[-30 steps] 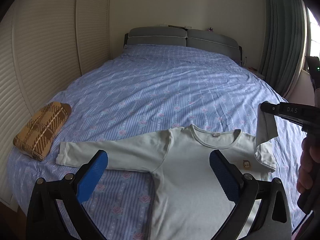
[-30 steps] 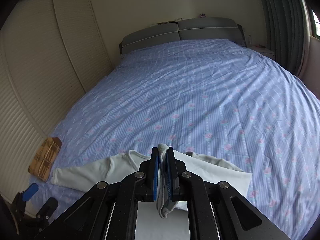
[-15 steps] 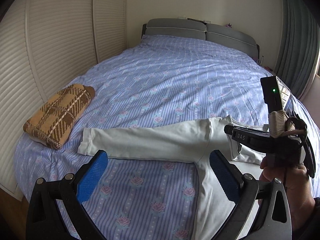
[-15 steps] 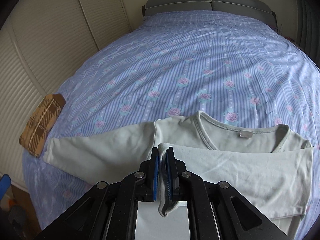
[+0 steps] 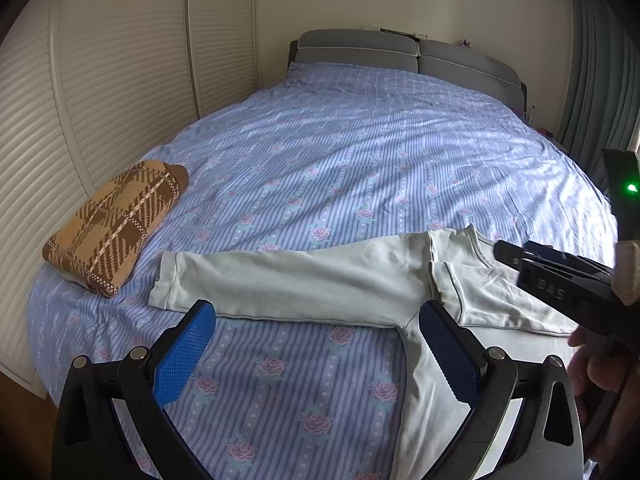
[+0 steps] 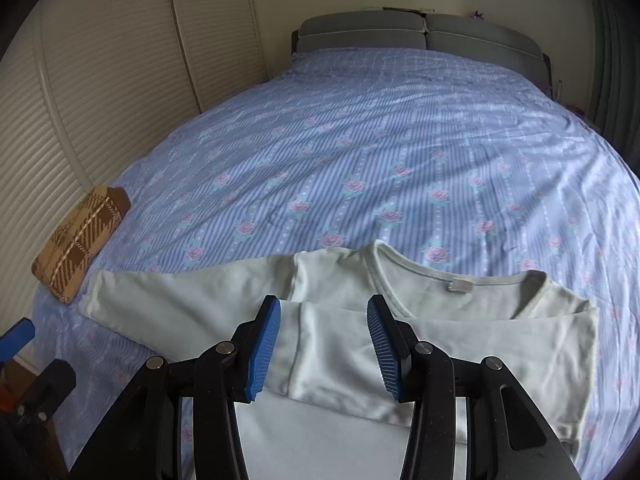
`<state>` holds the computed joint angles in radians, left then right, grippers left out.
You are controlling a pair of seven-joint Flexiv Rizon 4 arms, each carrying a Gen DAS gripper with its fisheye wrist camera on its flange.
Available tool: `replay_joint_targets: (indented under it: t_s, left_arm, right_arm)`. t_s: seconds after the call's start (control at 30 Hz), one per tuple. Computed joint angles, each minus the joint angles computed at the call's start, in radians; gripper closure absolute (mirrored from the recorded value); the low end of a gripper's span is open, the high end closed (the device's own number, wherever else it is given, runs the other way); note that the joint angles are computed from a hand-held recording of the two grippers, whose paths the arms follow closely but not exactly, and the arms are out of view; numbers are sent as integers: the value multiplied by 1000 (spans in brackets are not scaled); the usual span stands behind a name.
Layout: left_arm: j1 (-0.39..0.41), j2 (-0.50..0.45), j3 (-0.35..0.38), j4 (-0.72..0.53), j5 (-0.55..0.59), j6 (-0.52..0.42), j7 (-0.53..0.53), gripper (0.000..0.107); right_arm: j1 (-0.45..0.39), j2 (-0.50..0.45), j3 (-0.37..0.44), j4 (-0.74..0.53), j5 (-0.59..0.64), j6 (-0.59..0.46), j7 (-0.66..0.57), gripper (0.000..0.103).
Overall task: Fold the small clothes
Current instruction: 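Carry the held sleeve across the shirt chest and open the right gripper, then move the left gripper toward the other sleeve cuff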
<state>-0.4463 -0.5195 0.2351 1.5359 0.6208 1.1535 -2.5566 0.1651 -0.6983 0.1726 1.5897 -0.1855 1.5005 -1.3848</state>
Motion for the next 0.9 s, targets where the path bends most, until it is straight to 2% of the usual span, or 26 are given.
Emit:
replay_joint_targets:
  t_s: [0.17, 0.2, 0.3, 0.37, 0.4, 0.5, 0.63, 0.8, 0.9]
  left_arm:
    - [-15, -22, -13, -27, -3, 13, -4, 4]
    - [-18, -29, -17, -35, -9, 15, 0, 4]
    - [-32, -52, -29, -64, -28, 7, 27, 4]
    - [-49, -67, -33, -85, -36, -3, 47, 4]
    - [-59, -74, -34, -96, -38, -10, 56, 4]
    - [-82, -89, -34, -121, -41, -26, 81, 4]
    - [-103, -103, -30, -151, -45, -55, 98, 4]
    - [-116, -112, -27, -172, -41, -82, 104, 4]
    - [-114, -117, -32, -177, -43, -87, 111, 4]
  right_arm:
    - [69, 109, -204, 199, 6, 139, 100, 57]
    - [81, 122, -244, 230, 4, 151, 119, 57]
    - [183, 130, -446, 306, -9, 164, 188, 57]
    - [194, 119, -504, 317, -22, 132, 219, 57]
    - [167, 116, -490, 313, -29, 117, 226, 57]
    - [47, 107, -378, 295, -48, 83, 212, 57]
    - [-47, 92, -275, 281, -54, 95, 185, 57]
    - [-7, 73, -338, 285, -70, 71, 213, 57]
    - [-48, 66, -305, 282, -62, 54, 222, 57]
